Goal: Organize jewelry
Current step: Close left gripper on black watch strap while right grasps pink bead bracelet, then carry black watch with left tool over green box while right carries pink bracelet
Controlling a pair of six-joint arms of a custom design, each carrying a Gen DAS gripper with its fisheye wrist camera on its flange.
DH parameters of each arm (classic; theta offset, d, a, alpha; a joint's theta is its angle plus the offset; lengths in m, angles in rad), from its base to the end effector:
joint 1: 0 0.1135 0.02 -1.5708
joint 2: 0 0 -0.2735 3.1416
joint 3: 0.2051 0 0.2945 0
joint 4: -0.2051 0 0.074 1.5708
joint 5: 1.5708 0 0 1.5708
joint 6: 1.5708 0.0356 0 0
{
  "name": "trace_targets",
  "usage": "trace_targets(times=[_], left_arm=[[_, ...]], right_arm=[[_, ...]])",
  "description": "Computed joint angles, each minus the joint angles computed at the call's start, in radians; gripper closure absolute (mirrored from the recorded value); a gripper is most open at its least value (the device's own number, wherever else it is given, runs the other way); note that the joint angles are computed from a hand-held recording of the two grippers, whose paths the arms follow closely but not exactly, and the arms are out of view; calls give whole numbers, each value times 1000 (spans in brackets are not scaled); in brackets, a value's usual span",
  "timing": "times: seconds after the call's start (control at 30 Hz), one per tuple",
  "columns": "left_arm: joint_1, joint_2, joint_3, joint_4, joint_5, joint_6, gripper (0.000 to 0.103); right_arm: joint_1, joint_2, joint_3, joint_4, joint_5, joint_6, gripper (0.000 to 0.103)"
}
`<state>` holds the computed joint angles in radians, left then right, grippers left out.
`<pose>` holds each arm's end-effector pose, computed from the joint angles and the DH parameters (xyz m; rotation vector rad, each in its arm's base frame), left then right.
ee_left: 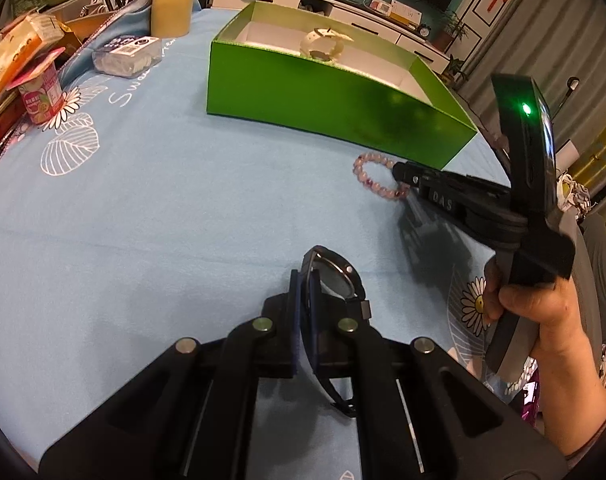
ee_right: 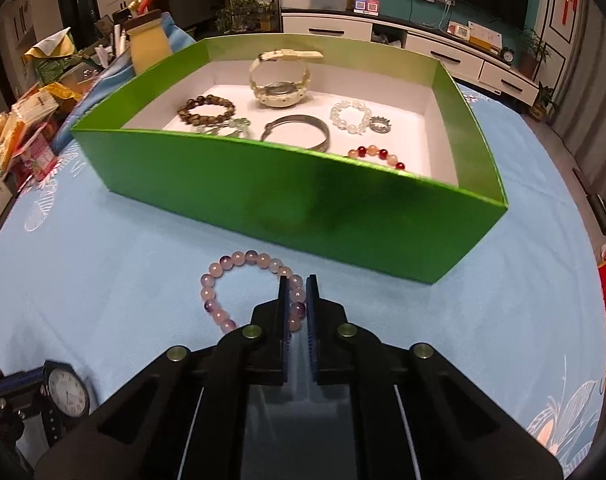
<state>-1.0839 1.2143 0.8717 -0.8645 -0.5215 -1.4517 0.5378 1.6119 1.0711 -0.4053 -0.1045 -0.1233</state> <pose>0.1343 -0.2158 0.2314 -0.5846 2.4645 -0.2426 0.3187 0.1944 0.2010 -0.8633 2.3840 0.2982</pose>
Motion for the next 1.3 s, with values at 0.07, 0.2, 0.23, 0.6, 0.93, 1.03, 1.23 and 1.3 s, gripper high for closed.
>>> trace_targets(times=[0.07, 0.2, 0.23, 0.6, 0.93, 1.03, 1.23, 1.3], left_arm=[[-13, -15, 1, -13, -16, -13, 100], [-20, -38, 0, -29, -34, -26, 100], [-24, -43, 1, -35, -40, -33, 100], [-45, -77, 47, -118, -101, -48, 100], [-6, -106, 95, -158, -126, 19, 100], [17, -119, 104, -153, -128, 48, 100], [74, -139, 139, -148, -134, 131, 100], [101, -144, 150, -142, -132, 166, 100]], right_arm=[[3, -47, -36, 17, 5, 0, 95], [-6, -143, -77, 16, -13, -18, 95], [-11, -167, -82, 13, -18, -23, 95], [-95, -363, -91, -42, -96, -40, 95], [-156, -405, -36, -82, -165, -33, 95], [-163, -404, -19, -83, -173, -29, 95], [-157, -386, 14, -77, -164, -27, 95], [-158, -377, 24, -75, -164, -26, 95]])
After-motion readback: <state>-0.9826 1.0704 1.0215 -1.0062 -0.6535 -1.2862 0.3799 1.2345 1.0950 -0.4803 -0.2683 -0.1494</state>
